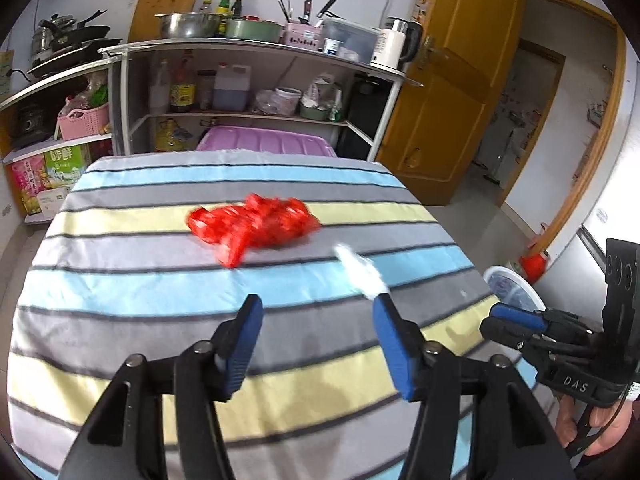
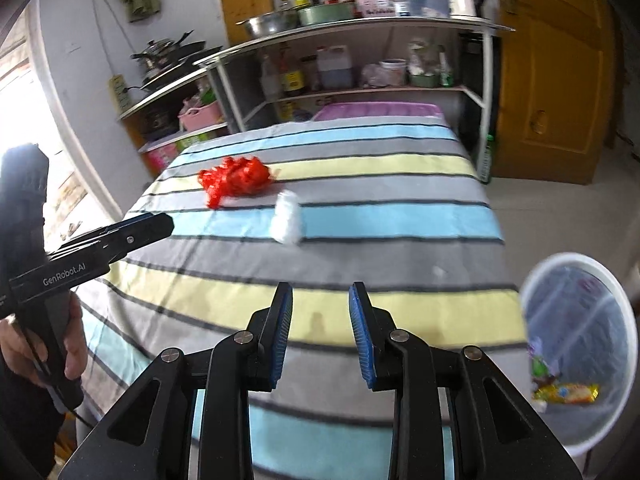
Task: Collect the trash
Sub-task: 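Move both open grippers back from the wastebasket to the table, then grasp the red plastic bag with the left gripper while the right grasps the clear plastic bag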
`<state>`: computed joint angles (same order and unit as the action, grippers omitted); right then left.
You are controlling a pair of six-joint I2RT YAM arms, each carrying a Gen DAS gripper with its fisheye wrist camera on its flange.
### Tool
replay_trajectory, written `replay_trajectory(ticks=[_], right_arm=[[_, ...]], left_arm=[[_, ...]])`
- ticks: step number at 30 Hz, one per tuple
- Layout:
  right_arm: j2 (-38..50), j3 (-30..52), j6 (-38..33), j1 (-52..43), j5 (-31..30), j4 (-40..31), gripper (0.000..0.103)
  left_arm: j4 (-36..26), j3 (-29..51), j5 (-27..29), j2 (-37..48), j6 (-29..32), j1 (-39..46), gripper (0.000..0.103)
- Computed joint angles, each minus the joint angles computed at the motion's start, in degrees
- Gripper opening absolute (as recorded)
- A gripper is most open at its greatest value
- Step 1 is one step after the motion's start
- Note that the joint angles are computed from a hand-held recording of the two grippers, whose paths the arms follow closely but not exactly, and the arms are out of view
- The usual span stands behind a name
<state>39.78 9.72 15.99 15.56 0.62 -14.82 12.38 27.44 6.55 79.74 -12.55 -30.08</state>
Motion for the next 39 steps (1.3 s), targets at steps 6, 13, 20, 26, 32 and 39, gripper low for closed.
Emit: replay_trajectory(ticks=[6, 13, 20, 26, 32, 39], right_arm=[[20.62, 3.96, 0.49, 4.09, 1.5, 15.68, 0.04], [35.49, 8.96, -0.72, 3.39, 0.76, 24.43, 0.041], [44.91, 13.26, -2.07, 1.0, -0.62, 28.31, 0.043], [51.19, 16.74, -1.93, 0.45, 0.02, 28.65, 0.042], [51.96, 16.01, -1.88, 0.37, 0.05, 29.84, 0.031], [48.06, 12.84, -1.04, -0.65, -0.56, 30.89, 0.03]], left_arm=[[-0.48, 5.45, 2.62, 5.74, 5.11, 5.61, 0.063], [0.89, 14.13, 6.44, 15.53, 9.1, 10.95, 0.073], [-0.79, 24.2, 11.41, 26.22, 12.43, 13.12, 0.077], [-4.26, 28.94, 14.99, 31.64, 17.35, 13.04, 0.077], [-4.86, 28.57, 13.79, 32.69, 20.81, 11.58, 0.077], [-4.64, 26.91, 7.97, 31.85, 21.32, 8.62, 0.048]])
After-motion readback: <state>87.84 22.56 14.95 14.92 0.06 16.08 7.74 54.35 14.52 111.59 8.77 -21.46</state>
